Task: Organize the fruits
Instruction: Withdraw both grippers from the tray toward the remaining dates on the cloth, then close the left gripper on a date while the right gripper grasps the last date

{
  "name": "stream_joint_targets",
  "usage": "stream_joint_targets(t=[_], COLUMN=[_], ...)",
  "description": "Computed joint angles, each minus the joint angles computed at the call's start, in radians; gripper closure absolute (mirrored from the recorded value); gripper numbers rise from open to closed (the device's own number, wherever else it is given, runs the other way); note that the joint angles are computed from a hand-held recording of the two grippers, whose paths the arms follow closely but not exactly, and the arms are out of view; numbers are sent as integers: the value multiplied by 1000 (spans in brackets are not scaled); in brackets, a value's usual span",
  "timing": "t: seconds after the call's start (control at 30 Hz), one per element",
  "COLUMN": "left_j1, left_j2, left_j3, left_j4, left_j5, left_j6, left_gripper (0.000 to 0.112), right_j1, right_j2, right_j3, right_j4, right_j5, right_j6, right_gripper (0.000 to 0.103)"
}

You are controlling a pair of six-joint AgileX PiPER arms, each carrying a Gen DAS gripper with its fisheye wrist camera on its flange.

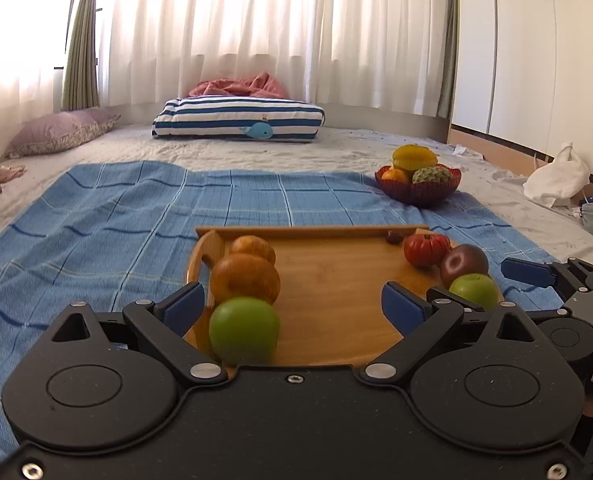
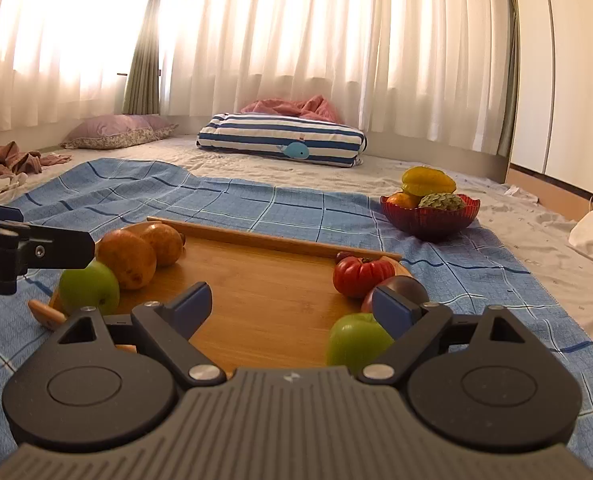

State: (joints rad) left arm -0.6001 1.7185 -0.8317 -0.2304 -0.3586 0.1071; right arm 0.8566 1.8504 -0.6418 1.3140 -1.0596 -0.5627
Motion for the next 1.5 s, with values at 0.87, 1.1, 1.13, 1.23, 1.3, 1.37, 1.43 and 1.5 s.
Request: stream_joint_targets(t=[0.87,1.1,1.13,1.23,1.3,1.37,1.43,1.5], left_j1=[-31,-36,-36,-35,-35,-34,-35,-39], left_j2=[162,188,191,204,211,217,222,226], left_j3=[76,38,32,12,1,-8,-15,-19], left_j4=[18,15,16,28,40,65,81,77], left_j5=[-90,-57,-51,-34,-26,-20,-15,-18], left_j6=[-19,-30,-37,-57,-69,-93,-111,-105], left_gripper=[57,67,68,73,77,83,87,91], right_j1=[118,92,90,85,79,69,63,58], right_j2=[208,192,191,193,193,189,185,182], right_j3=[-28,-24,-25,-35,-39,-33,-30,-30], right_j4=[-6,-53,-59,-56,-55,-75,-85,-92], right_j5=[5,57,61,72,82,93,100,107], right_j6=[164,203,205,189,186,207,215,220], right_gripper=[42,60,62,65,65,66,66,68])
